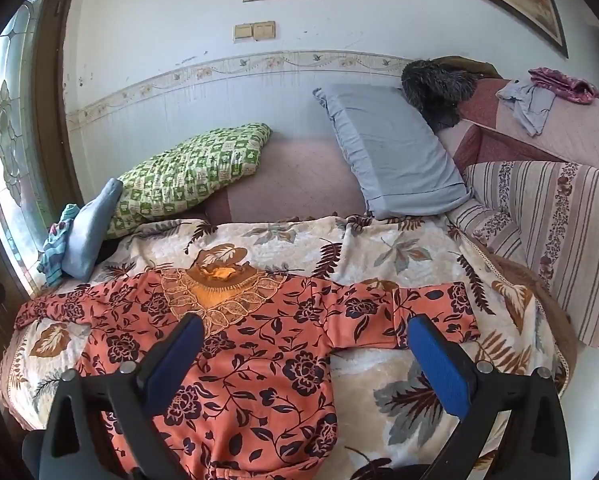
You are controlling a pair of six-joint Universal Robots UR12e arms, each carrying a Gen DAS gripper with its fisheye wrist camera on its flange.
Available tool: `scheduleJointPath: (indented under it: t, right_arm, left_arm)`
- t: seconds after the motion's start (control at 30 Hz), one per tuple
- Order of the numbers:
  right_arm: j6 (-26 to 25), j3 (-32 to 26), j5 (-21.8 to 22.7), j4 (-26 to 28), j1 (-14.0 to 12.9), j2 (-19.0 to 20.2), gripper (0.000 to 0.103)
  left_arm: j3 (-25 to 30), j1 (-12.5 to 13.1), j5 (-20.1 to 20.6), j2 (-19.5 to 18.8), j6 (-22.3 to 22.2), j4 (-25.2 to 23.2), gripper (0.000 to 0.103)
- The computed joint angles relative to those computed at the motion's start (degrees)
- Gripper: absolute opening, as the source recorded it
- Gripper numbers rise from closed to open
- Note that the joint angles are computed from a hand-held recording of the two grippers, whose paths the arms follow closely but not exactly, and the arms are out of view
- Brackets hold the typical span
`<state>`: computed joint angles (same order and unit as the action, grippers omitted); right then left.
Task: Fold small clothes
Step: 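Move both tools over the coral blouse toward its sleeve cuff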
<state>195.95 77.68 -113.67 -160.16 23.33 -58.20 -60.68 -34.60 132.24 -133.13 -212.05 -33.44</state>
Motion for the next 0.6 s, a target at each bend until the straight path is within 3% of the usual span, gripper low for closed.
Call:
scheduleJointPath:
  t: [0.6]
  right_arm:
    - [0.3, 0.4, 0.3, -0.3, -0.4, 0.3, 0.103]
  left_arm:
    - [0.6, 0.1, 0.6, -0.4, 0.5, -1.0, 0.103]
